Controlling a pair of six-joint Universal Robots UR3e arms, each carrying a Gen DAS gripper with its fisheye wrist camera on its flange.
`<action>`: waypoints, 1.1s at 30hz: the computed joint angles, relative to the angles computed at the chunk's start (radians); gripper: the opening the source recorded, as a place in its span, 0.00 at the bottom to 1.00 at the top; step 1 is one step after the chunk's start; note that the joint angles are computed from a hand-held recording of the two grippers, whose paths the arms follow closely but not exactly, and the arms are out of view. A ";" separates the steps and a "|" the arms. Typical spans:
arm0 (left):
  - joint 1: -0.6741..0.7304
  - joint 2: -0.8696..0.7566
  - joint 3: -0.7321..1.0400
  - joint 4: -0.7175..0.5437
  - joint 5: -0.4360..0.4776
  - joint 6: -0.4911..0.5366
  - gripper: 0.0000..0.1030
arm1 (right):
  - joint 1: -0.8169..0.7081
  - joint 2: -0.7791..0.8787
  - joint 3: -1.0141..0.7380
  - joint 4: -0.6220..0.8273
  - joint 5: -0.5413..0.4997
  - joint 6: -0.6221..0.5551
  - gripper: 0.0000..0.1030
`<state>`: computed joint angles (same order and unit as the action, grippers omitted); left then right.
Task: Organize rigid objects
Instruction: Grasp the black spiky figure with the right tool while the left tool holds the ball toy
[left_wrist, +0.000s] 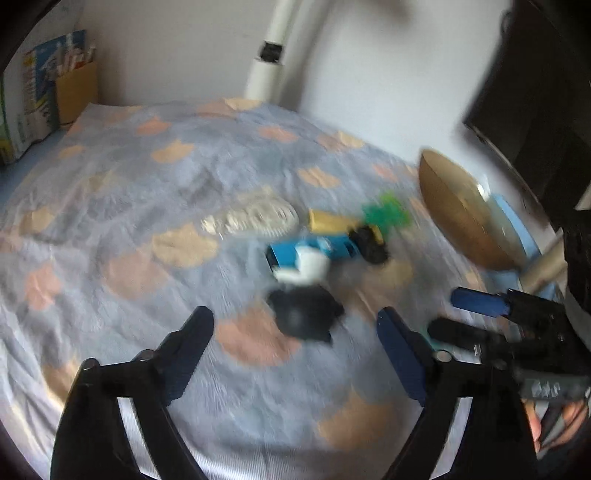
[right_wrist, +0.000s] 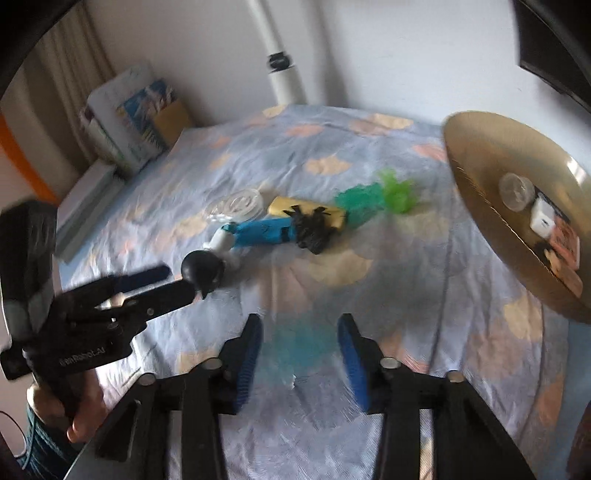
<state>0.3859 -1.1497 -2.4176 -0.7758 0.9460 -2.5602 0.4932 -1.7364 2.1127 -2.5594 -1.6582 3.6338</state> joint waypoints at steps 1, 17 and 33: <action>-0.022 -0.041 0.019 0.028 0.009 -0.013 0.87 | 0.003 0.021 -0.020 0.003 -0.014 -0.010 0.67; -0.148 -0.192 0.063 0.156 0.114 -0.058 0.39 | -0.091 0.363 -0.257 -0.043 -0.004 -0.110 0.35; -0.030 0.041 -0.034 -0.058 0.074 -0.024 0.39 | -0.112 -0.319 0.231 0.147 -0.018 -0.047 0.34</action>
<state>0.3559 -1.1086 -2.4516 -0.8337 1.0204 -2.5841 0.3808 -2.0557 2.3435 -2.4125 -1.6764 3.5867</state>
